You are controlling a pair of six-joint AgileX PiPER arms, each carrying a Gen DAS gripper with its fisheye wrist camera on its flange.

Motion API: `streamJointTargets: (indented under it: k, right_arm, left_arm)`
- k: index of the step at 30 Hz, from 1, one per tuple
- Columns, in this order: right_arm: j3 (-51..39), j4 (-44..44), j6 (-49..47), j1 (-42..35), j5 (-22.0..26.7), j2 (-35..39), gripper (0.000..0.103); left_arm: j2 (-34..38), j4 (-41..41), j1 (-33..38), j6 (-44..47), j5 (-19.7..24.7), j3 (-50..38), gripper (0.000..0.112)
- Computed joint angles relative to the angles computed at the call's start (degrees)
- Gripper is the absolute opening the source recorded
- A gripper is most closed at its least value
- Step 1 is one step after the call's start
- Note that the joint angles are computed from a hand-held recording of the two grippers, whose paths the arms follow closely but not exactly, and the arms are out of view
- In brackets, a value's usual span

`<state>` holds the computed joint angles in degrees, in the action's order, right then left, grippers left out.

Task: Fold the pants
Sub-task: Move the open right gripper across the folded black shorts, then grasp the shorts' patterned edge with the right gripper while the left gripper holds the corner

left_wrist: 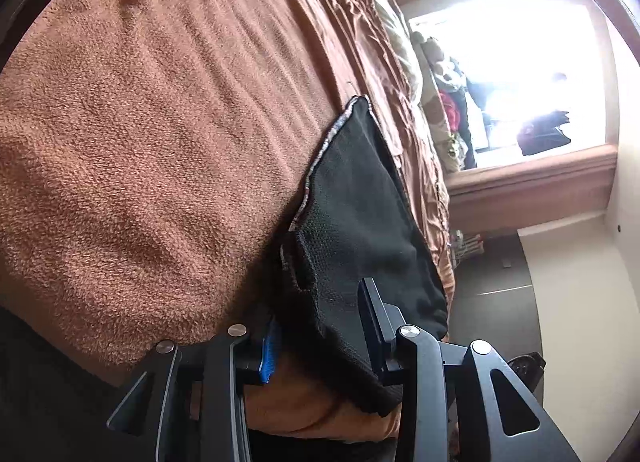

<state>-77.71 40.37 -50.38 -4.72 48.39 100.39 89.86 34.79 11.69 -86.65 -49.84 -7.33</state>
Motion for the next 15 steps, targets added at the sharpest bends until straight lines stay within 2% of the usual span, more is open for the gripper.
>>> streamJointTargets:
  k: [3,7,8,9,11,12,15]
  right_arm:
    - [2.35,0.62,-0.37,2.78,-2.55,-0.79,0.062]
    - [0.73,-0.97,2.51,6.25,-2.85,1.54,0.061]
    - [-0.89,-1.48,3.37,6.72,-2.74,3.19,0.057]
    - [-1.16,-2.65,5.27,7.75,-3.22,3.8,0.047]
    - [-4.14,-3.98,7.92,8.9,-1.99,6.59,0.039]
    - [-4.7,-4.35,9.08,9.75,-1.95,7.17,0.035]
    - [-5.75,-5.91,10.87,11.68,-3.05,9.24,0.03]
  left_arm:
    - [0.56,-1.78,-1.48,0.98,-1.39,0.37,0.037]
    - [0.71,-1.81,-2.22,1.79,-0.81,-0.26,0.036]
    - [0.87,-1.95,-2.28,2.19,-0.66,-0.39,0.032]
    - [1.21,-1.85,-2.03,2.37,-0.8,-0.53,0.028]
    - [1.87,-1.9,-1.76,2.97,-1.58,-0.51,0.012]
    - [2.08,-1.8,-1.43,3.23,-2.2,-0.27,0.011]
    - [2.93,-1.25,0.13,4.57,-5.32,1.29,0.01]
